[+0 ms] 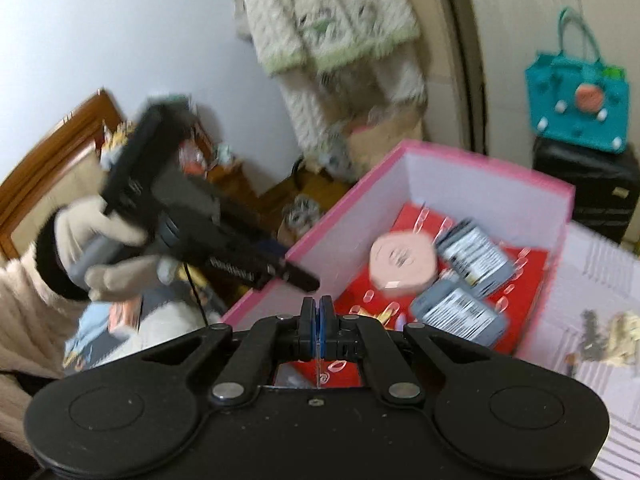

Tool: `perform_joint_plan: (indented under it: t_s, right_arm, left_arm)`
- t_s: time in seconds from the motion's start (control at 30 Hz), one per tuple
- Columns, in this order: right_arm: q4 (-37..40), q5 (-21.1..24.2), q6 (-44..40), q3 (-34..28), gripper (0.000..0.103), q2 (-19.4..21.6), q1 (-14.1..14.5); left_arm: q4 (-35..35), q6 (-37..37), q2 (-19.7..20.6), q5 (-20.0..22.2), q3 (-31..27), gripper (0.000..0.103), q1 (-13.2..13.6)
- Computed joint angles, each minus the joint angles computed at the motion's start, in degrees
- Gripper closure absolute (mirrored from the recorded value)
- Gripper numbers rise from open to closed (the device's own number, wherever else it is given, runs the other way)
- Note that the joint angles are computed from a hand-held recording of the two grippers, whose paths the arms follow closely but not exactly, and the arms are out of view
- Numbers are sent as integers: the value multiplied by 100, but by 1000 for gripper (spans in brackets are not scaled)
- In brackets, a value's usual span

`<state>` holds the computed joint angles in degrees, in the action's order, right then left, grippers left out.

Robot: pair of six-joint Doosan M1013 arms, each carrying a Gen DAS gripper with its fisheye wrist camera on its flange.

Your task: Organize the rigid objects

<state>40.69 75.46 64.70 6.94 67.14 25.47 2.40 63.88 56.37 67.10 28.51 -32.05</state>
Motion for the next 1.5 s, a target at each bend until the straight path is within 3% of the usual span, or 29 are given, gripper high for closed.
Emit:
perform_joint_plan:
  t_s: [0.07, 0.1, 0.2, 0.4, 0.57, 0.63, 0.73, 0.93, 1.2, 1.23, 1.27, 1.3, 1.4, 1.5]
  right_arm:
    - [-108, 136, 214, -392, 93, 207, 24]
    - [-83, 21, 212, -228, 92, 125, 9]
    - [328, -960, -101, 993, 84, -478, -133]
    - [-15, -2546, -33, 2294, 82, -1140, -314]
    - [-941, -3095, 276, 2670, 82, -1238, -335]
    - [-1176, -3059, 408, 2653, 80, -1165, -340]
    - [-1437, -3427, 509, 2986, 80, -1211, -295]
    - [-2112, -3663, 744, 3269, 74, -1190, -210]
    - [-2874, -2827, 1289, 2412, 75, -661, -126]
    - [-3169, -2725, 1435, 2272, 78, -577, -88]
    - [-3236, -2900, 1433, 2373, 83, -617, -66]
    - [-3272, -2884, 1391, 2350, 93, -604, -57]
    - [-3640, -2906, 1789, 2417, 93, -681, -8]
    - [-3812, -3305, 1838, 2776, 93, -922, 20]
  left_arm:
    - [-11, -24, -3, -13, 6, 83, 4]
    - [-42, -37, -5, -21, 8, 83, 12]
    - [-85, -55, -13, -49, 20, 83, 24]
    - [-156, -20, -131, -301, 272, 82, 42]
    - [-263, -96, -169, -418, 351, 82, 68]
    - [-255, -85, -172, -417, 356, 82, 65]
    - [-202, -34, -207, -469, 429, 82, 54]
    - [-40, 161, -184, -411, 379, 81, 14]
    - [-112, 214, -151, -335, 308, 81, 29]
    - [-109, 219, -152, -339, 313, 81, 29]
    - [-132, 214, -155, -351, 320, 81, 32]
    - [-137, 219, -156, -350, 321, 81, 32]
    - [-174, 267, -157, -342, 325, 80, 41]
    - [-264, 336, -154, -354, 321, 80, 60]
